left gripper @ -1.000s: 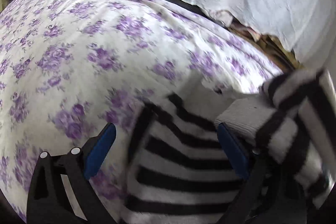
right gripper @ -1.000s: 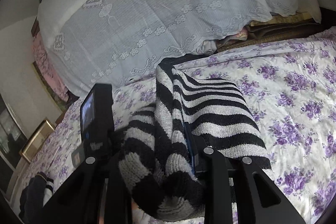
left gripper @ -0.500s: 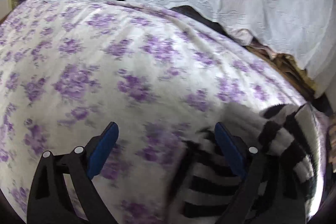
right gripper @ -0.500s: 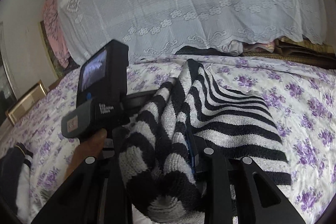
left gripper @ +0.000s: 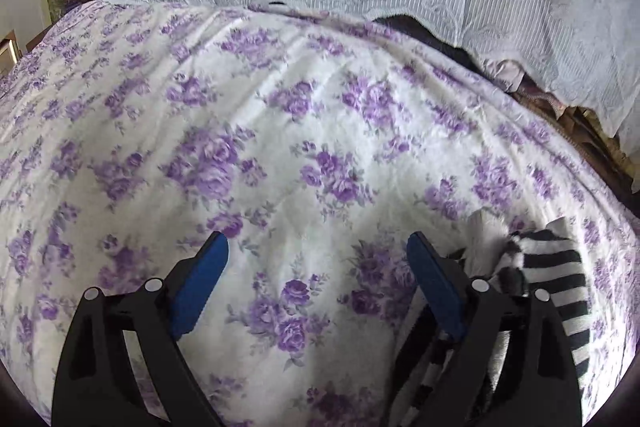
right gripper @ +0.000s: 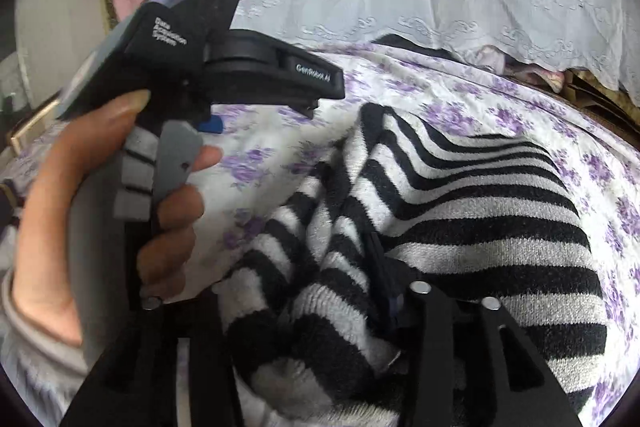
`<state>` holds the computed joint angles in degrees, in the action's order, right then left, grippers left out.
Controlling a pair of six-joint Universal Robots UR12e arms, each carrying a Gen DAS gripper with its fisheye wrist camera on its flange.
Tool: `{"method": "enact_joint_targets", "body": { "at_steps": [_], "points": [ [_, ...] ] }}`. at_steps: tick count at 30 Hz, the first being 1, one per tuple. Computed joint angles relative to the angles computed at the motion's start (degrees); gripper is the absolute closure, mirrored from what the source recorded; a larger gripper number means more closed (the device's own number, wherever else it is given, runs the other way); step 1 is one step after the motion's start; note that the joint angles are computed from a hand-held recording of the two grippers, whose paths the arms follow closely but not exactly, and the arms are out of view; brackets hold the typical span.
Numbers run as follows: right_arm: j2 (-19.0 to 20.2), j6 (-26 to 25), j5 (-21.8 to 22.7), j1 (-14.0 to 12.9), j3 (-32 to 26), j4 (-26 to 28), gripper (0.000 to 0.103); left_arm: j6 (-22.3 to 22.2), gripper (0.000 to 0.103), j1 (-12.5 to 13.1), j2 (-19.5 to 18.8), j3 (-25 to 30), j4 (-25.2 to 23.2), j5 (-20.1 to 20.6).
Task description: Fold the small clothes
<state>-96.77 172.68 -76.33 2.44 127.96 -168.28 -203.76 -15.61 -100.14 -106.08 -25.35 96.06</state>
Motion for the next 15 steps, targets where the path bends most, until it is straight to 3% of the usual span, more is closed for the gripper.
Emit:
{"method": "enact_joint_targets", "body": {
  "at_steps": [4, 8, 10, 11, 12, 14, 15],
  "points": [
    [-4.45, -2.08, 11.56, -4.29, 1.61, 1.7, 0.041, 1.81, 0.014, -0.36, 1.56, -0.53, 2.14, -1.86],
    [-9.23, -3.13, 15.73, -9.36, 4.04, -1.38, 0.042, 6.79, 0.012, -2.22, 2.84, -0.72, 4.66, -3.89],
    [-10.46, -0.9, 16.23, -11.97, 4.81, -3.15, 0.057, 8.92, 0.009, -3.13, 3.14, -0.72, 5.27, -5.43],
    [-10.6, 0.54, 15.68, -13.01, 4.9, -3.5, 0.073, 10.11, 0.008, -3.64, 3.18, -0.65, 5.15, -6.83],
    [-10.57, 1.83, 15.06, -13.73, 4.78, -2.83, 0.079, 11.41, 0.006, -4.07, 3.1, -0.52, 4.56, -8.12],
    [-9.86, 4.21, 15.54, -15.1, 4.54, 0.05, 0.084, 13.68, 0.004, -5.16, 2.51, -0.25, 3.12, -7.39],
    [-9.35, 4.24, 15.17, -15.07, 4.44, 1.47, 0.084, 15.21, 0.004, -6.21, 1.75, 0.06, 1.45, -4.42]
  ]
}}
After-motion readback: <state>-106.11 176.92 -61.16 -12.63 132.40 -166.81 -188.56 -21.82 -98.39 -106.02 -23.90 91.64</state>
